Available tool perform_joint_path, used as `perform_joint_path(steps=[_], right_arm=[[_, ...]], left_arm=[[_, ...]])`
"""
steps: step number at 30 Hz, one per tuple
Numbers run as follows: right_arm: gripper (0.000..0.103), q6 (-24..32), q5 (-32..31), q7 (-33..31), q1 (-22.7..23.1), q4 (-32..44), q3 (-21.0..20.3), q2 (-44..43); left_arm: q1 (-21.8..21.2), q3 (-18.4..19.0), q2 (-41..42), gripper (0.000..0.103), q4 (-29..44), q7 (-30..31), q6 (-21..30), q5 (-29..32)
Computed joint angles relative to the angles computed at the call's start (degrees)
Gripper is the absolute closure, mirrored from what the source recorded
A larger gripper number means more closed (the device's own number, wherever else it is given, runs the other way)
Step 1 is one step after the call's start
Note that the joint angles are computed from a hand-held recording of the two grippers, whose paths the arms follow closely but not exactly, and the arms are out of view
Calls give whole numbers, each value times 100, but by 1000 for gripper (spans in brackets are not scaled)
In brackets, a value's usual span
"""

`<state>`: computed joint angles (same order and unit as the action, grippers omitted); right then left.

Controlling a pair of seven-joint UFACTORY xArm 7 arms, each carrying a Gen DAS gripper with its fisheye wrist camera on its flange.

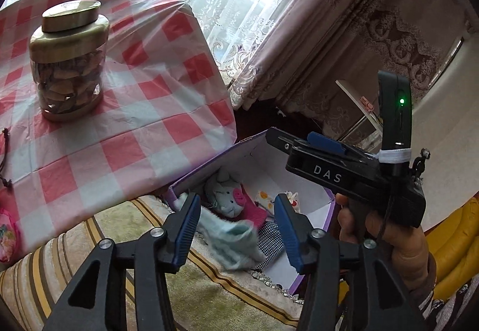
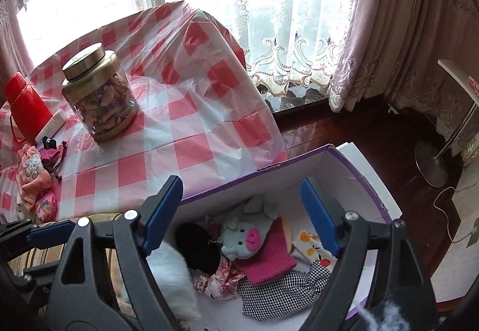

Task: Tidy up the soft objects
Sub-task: 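Carry the pig plush and blue sock into the box and open both tools, then move both open tools back to the pile on the table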

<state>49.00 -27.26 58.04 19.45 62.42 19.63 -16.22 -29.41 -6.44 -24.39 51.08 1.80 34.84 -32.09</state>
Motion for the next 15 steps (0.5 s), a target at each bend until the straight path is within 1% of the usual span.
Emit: perform_joint_path(steps=[5, 15], right_arm=[[19, 0, 47, -6, 11, -38, -7, -30], [19, 91, -15, -44, 62, 114, 42, 69]], left_arm=[[40, 9, -65, 50, -49, -82, 6, 34], [62, 58, -130, 50, -110, -138, -50, 54]])
